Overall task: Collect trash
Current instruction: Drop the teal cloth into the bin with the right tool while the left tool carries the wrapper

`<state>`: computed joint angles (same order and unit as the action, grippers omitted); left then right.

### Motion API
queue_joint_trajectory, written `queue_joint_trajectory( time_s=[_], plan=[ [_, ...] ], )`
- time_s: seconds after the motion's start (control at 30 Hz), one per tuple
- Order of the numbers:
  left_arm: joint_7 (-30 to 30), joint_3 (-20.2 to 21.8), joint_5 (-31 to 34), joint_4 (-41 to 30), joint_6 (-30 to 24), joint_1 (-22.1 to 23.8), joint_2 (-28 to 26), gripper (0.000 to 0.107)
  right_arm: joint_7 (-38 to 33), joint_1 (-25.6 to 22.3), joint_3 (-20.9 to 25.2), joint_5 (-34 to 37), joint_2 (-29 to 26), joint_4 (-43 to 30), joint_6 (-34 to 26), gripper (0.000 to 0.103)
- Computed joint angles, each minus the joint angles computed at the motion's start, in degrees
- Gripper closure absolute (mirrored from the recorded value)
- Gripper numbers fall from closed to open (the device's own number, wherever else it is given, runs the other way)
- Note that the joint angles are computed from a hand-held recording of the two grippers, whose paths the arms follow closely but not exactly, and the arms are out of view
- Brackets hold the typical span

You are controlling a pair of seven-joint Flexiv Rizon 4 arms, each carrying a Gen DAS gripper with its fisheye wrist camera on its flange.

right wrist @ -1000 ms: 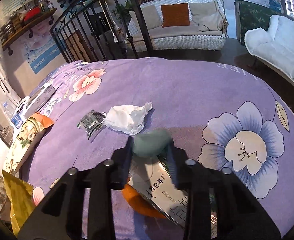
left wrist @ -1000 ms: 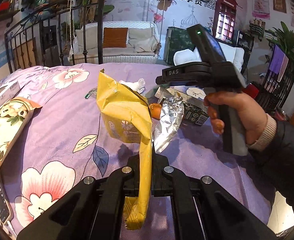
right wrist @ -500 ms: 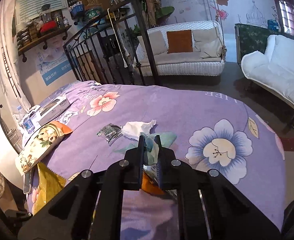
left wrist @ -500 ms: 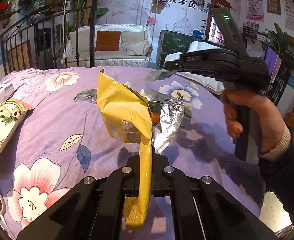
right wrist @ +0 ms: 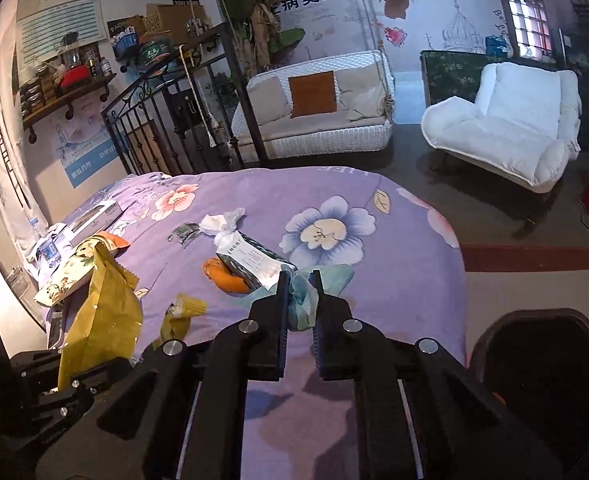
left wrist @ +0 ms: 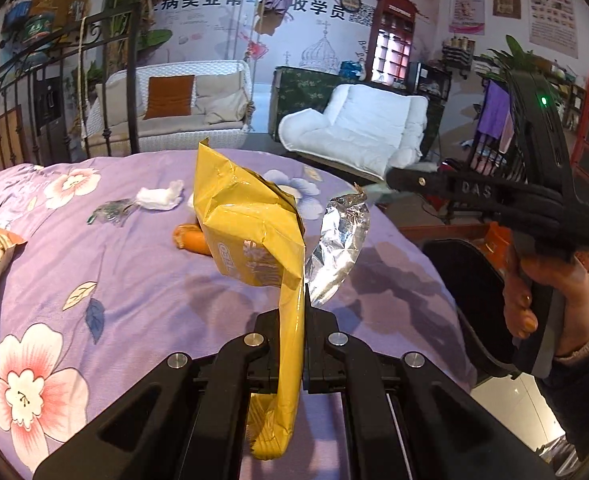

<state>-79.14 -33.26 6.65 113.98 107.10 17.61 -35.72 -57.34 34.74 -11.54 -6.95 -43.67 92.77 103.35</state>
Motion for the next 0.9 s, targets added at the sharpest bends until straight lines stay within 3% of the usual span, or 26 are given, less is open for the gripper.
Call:
queue_joint_trajectory(
  time_s=[0.27, 0.53, 0.67, 0.9],
  plan=[
    [2.2, -3.1, 1.0, -0.8, -1.4, -0.4, -1.5, 0.102, -0.7, 6.7, -8.7, 9.0, 4.4, 13.0, 4.2, 0.091],
    [6.7, -6.2, 0.4, -2.4, -3.5, -0.9, -3.5, 0.102, -1.3, 11.4, -14.7, 17.3, 6.5, 21.4, 5.3, 0.091],
    [9.1, -7.2, -0.3, -3.4, -4.2, -1.9, -4.6, 0.102, 0.6, 12.3, -16.6, 19.4, 6.4, 23.7, 3.5, 0.091],
    [12.3, -7.7, -1.8, -4.5, -5.0, -4.0, -5.5, 0.102, 5.8, 8.9, -15.3, 17.6, 4.5, 24.1, 1.3, 0.091]
  ],
)
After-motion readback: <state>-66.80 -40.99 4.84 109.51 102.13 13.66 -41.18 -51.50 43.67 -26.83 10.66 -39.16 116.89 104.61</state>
